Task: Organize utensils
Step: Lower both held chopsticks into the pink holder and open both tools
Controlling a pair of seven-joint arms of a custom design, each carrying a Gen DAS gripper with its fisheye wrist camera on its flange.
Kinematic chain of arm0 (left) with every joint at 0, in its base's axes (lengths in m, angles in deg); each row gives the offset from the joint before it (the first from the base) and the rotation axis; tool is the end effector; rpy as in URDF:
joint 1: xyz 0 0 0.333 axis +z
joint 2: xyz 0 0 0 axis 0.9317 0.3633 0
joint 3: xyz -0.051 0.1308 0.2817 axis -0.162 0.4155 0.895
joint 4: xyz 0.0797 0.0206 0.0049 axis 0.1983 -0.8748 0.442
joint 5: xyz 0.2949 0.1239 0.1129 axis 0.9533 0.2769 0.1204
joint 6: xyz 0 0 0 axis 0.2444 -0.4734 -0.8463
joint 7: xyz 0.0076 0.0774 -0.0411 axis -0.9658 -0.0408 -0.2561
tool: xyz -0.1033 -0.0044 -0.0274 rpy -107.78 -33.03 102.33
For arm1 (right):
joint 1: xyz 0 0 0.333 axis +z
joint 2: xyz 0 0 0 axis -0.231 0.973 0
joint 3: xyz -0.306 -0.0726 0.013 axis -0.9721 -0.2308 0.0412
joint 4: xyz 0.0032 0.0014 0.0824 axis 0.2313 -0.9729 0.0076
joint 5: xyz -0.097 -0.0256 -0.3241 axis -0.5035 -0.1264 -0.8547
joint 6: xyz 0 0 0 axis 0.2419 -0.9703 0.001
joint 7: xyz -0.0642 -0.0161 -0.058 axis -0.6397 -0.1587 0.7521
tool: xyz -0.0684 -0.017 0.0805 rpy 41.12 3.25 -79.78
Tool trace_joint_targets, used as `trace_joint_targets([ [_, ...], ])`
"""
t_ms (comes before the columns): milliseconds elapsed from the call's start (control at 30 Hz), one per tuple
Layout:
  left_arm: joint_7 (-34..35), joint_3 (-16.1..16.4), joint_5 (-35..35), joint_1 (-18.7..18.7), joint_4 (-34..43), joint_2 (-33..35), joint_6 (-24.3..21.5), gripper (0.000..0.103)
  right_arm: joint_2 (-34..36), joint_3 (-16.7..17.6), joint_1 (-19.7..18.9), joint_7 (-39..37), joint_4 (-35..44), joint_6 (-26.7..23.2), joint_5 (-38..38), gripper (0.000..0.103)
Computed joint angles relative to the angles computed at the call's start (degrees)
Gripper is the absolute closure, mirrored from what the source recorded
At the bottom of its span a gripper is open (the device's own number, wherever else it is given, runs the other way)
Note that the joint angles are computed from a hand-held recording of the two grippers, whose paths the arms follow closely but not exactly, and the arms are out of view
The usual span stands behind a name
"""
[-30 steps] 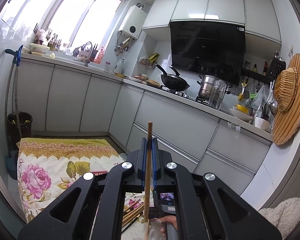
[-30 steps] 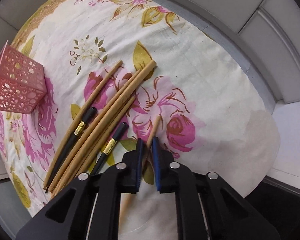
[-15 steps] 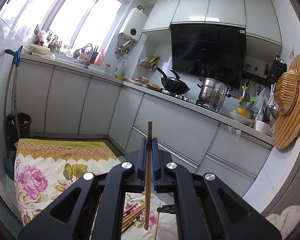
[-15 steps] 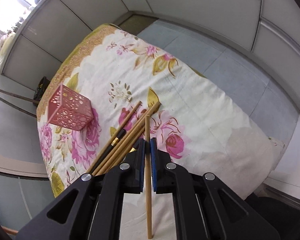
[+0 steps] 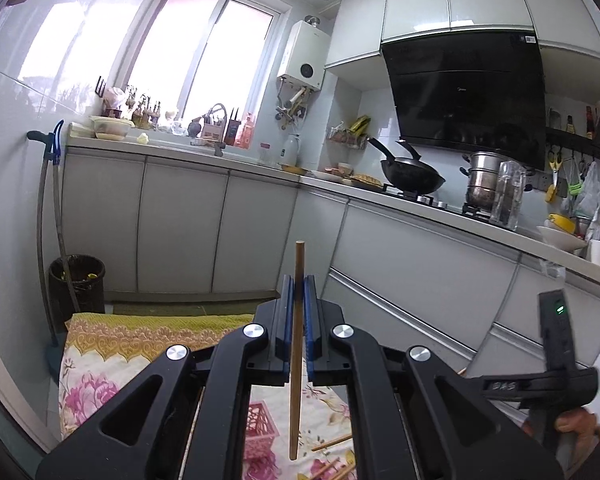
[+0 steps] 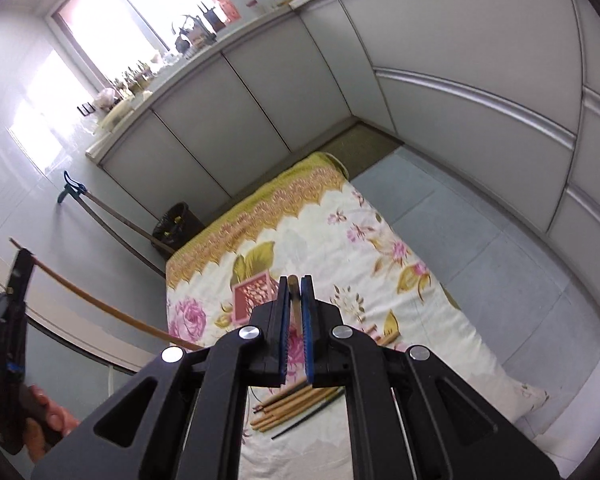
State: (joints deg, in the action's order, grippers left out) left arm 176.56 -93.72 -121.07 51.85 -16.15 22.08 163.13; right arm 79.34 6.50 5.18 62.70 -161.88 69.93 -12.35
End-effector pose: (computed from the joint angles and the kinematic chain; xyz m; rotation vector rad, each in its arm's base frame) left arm 0.4732 -0.2031 0.7438 -1.2214 1.6425 -1.5928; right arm 0.4551 0.2247 0.7222 -1.2171 1.9154 -0.3371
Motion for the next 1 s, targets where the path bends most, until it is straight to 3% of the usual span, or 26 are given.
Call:
trace_joint_targets([
  [67, -11.8, -1.7, 12.9, 3.2, 1.3, 3.1, 1.1, 0.099, 1.8, -0.2, -0.3, -0.7, 3.4, -0.1, -1.0, 0.097],
  [133, -20.7, -0.8, 22.8, 3.7, 3.2, 6.1, 1.1, 0.099, 3.9, -0.5, -0.6, -1.5, 6.5, 0.3, -1.3, 0.097],
  [200, -29.3, 2.0, 32.2, 2.6, 5.0, 8.5, 0.4, 0.099, 6.1, -0.9, -0.6, -2.3, 9.4, 0.4, -1.2, 0.097],
  [333, -39.3, 7.3, 43.2, -0.7, 7.5, 11.9, -0.9, 0.099, 10.0, -1.3, -0.3, -3.7, 14.2, 0.9, -0.7, 0.097],
  [467, -44.4, 9.9, 49.4, -2.2, 9.0, 14.0, -2.6, 0.099, 13.4, -1.6, 0.5, -5.2, 17.9, 1.0, -0.2, 0.097],
  [667, -43.3, 7.9, 48.7, -0.6, 8.9, 15.3, -5.0, 0.098, 16.3, -1.8, 1.7, -6.7, 20.2, 1.8, 0.3, 0.097],
  [733, -42.3, 7.1, 47.8, -0.1, 9.0, 15.4, -6.4, 0.09, 17.6, -1.8, 2.2, -7.1, 21.7, 1.2, 0.1, 0.097],
  [767, -42.6, 7.2, 47.8, 0.0, 8.6, 15.2, -6.3, 0.081, 18.2, -1.9, 2.4, -7.2, 22.2, 1.1, 0.1, 0.097],
  [833, -43.1, 7.2, 47.7, 0.2, 7.7, 14.5, -5.5, 0.076, 19.5, -2.1, 3.0, -7.2, 23.7, 0.3, -0.4, 0.097],
  [1000, -44.5, 7.0, 47.0, 1.4, 3.2, 10.6, -1.7, 0.076, 22.7, -2.9, 4.3, -7.1, 27.3, -1.3, -2.4, 0.097],
])
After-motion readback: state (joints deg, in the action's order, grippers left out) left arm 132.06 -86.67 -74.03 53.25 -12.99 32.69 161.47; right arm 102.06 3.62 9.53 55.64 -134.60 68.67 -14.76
